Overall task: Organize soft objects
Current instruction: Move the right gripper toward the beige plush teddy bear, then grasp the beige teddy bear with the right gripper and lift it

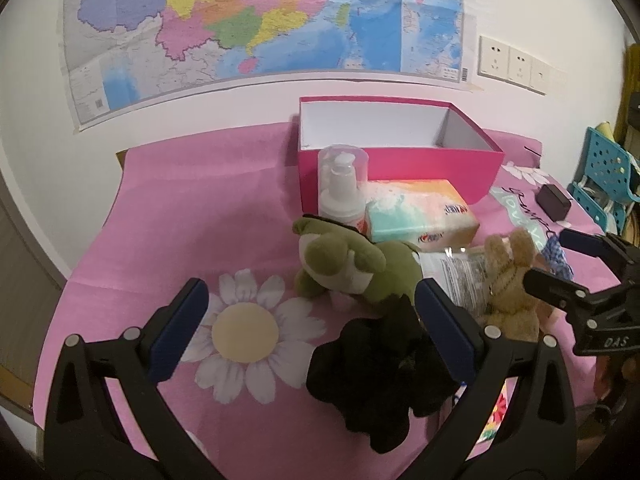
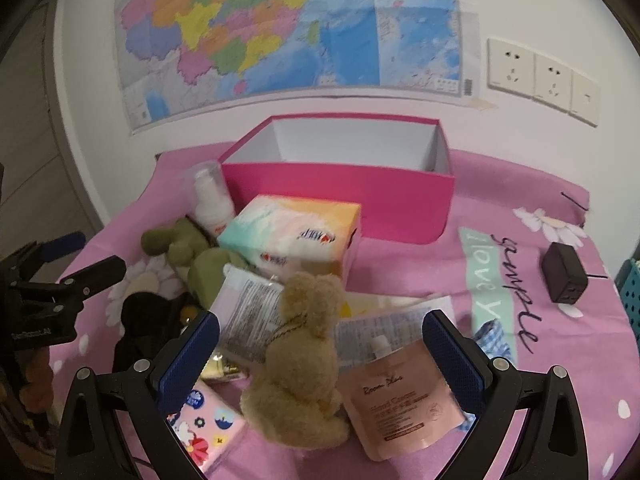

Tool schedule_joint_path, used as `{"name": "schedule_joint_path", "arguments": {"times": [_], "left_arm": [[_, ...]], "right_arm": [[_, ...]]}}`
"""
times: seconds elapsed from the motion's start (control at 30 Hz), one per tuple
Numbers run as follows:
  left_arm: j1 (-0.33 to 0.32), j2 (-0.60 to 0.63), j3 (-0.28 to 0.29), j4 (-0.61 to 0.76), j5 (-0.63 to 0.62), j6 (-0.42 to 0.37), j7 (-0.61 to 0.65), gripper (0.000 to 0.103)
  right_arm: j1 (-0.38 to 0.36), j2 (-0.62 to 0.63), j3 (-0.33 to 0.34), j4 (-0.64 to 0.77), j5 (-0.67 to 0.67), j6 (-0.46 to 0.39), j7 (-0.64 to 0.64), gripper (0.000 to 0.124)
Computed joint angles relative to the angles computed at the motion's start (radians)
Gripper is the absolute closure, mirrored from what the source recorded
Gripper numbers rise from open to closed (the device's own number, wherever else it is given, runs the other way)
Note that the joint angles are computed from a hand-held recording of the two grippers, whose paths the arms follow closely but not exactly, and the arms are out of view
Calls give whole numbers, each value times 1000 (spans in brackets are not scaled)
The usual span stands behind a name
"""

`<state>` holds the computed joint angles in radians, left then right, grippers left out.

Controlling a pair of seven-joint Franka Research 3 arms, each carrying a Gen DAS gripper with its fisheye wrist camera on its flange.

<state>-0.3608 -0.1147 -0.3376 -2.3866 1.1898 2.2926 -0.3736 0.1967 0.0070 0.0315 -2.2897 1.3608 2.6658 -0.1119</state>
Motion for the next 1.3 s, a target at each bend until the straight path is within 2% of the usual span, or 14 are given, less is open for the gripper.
{"name": "schedule_joint_path", "arguments": {"times": [0.17, 0.27, 0.33, 0.43, 0.5, 0.57, 0.67, 0.83, 1.03, 1.1, 1.17, 1.23, 1.3], "left_arm": [[-2, 16, 1, 7, 10, 19, 32, 0], [-3, 28, 7, 18, 21, 41, 53, 0], [-3, 34, 9, 24, 32, 52, 54, 0], [-2, 41, 13, 35, 60, 79, 61, 0], [-1, 45, 16, 45, 84, 107, 74, 0], [2, 48, 22, 55, 118, 156, 82, 0], [4, 65, 23, 89, 173, 199, 104, 0], [12, 137, 49, 186, 216, 274, 171, 0], [30, 239, 102, 311, 164, 372, 283, 1], [40, 275, 121, 355, 120, 404, 339, 2], [45, 306, 135, 391, 59, 421, 398, 10], [45, 340, 149, 432, -5, 415, 464, 15], [42, 369, 165, 470, -49, 412, 513, 16]], "right_arm": [[-4, 41, 2, 25, -104, -32, 93, 38], [-19, 66, 0, 46, -173, -85, 159, 64], [-35, 79, -2, 61, -202, -133, 191, 87], [-60, 79, -6, 69, -192, -195, 186, 90], [-91, 82, -22, 95, -195, -318, 212, 91], [-101, 63, -24, 95, -166, -331, 192, 91], [-114, 53, -32, 127, -138, -392, 191, 91], [-110, 61, -29, 193, -80, -400, 163, 91], [-111, 139, -11, 329, -52, -392, 195, 91], [-116, 170, -1, 375, -52, -399, 213, 91], [-116, 208, 11, 429, -59, -383, 241, 91], [-119, 245, 24, 480, -77, -379, 269, 92], [-119, 291, 38, 541, -109, -370, 306, 94]]}}
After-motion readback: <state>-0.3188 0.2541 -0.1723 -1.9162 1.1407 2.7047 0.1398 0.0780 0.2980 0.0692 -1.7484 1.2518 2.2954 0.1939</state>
